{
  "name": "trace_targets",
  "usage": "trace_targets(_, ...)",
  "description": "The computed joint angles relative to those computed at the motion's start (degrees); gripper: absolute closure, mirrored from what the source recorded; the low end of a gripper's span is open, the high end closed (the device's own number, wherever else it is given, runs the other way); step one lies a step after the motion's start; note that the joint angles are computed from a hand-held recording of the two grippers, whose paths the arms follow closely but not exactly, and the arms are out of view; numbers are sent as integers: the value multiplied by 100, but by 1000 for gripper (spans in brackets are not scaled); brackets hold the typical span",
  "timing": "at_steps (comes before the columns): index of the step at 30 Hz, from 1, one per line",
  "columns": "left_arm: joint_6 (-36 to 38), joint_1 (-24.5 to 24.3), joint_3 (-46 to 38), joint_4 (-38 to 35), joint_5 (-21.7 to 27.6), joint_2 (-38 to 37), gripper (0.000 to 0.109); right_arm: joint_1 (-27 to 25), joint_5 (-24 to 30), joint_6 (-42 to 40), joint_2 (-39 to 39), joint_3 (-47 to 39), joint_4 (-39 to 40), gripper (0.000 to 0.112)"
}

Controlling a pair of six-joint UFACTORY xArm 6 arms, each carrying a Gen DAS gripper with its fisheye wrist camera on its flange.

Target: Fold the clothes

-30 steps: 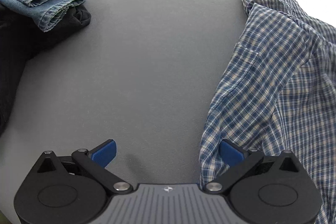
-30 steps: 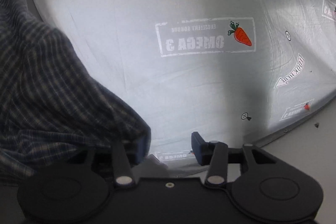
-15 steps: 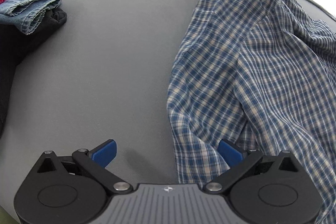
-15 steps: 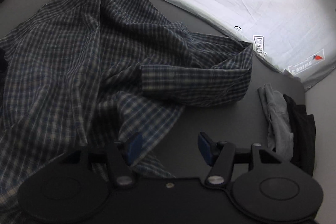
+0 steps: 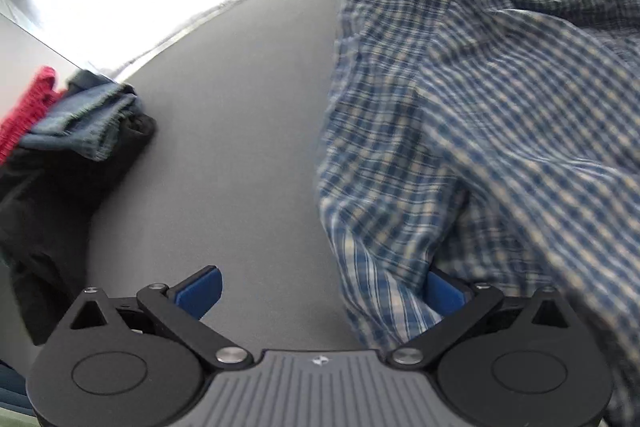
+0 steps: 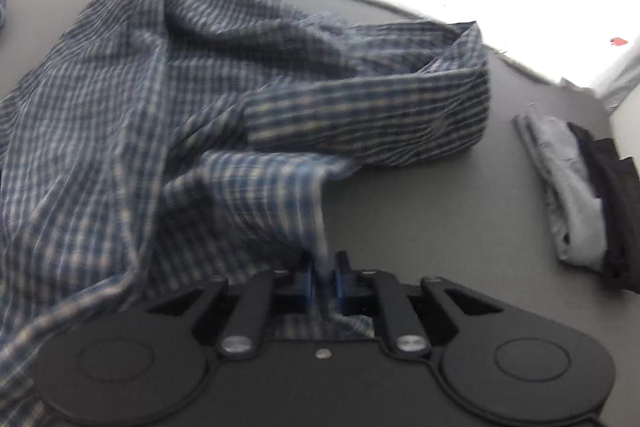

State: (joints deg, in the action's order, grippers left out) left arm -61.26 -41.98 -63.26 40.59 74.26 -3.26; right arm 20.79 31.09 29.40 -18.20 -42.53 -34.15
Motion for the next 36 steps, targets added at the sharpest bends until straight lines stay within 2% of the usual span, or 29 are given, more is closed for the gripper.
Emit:
trace_targets(4,48,25,85,678,420,76,6,-429,281,1430,-135,-236,-1654,111)
trace_targets(6,206,100,175,930,453,30,6,-739,346,1680,-134,-395,-1948,112)
trace_targets(9,376,192,104,1456,628,56,6,-1102,113,1200,-280,-390,-1316,111)
trace_targets(11,550,229,-20,1863,771,112,6,-1199,-124,880,-427,-243,-832,106)
trace_targets(13,730,532,2,2362,694,113,6,-1109,-159,591,-585,-49,-524,99)
trace_targets(15,766,868,-125,2515,705,132,6,-905,-23,504,-718,135,-538,92)
trace_targets(17,1021,1253,-443,1897,592,137,6,-676,83,479,-704,249,-479,89)
trace_targets(19,1451,1655,-806,908,455,124,6,-517,-4,183,-701,368,163,82)
trace_targets(21,1752,1830,-692,129,24,-226,6,-387,-200,-262,-707,493,902,74)
trace_targets(22,1715,1762,-504,-65,-214,-500,6,-308,-278,-612,-719,554,1325,67)
trace_targets(23,1636,1624,-362,-272,-374,-739,6,-213,-319,-1013,-740,609,1776,66)
trace_targets(26,1168,1091,-51,-887,-806,-1306,6,16,-362,-1565,-644,683,2295,61)
trace_targets(28,735,641,33,-1393,-1123,-1421,6,87,-287,-1609,-537,675,2553,58)
trace_targets(31,968,119,-162,-2027,-1449,-1087,6,122,-154,-1684,-457,680,2813,57)
trace_targets(32,1123,-105,-350,-1992,-1384,-853,6,130,-109,-1709,-434,682,2890,57)
trace_targets(34,1418,-602,-942,-1823,-849,-245,6,144,-20,-1757,-385,684,3042,60)
trace_targets(36,1834,-877,-1094,-1819,-748,-31,6,209,46,-1576,-402,734,2839,61)
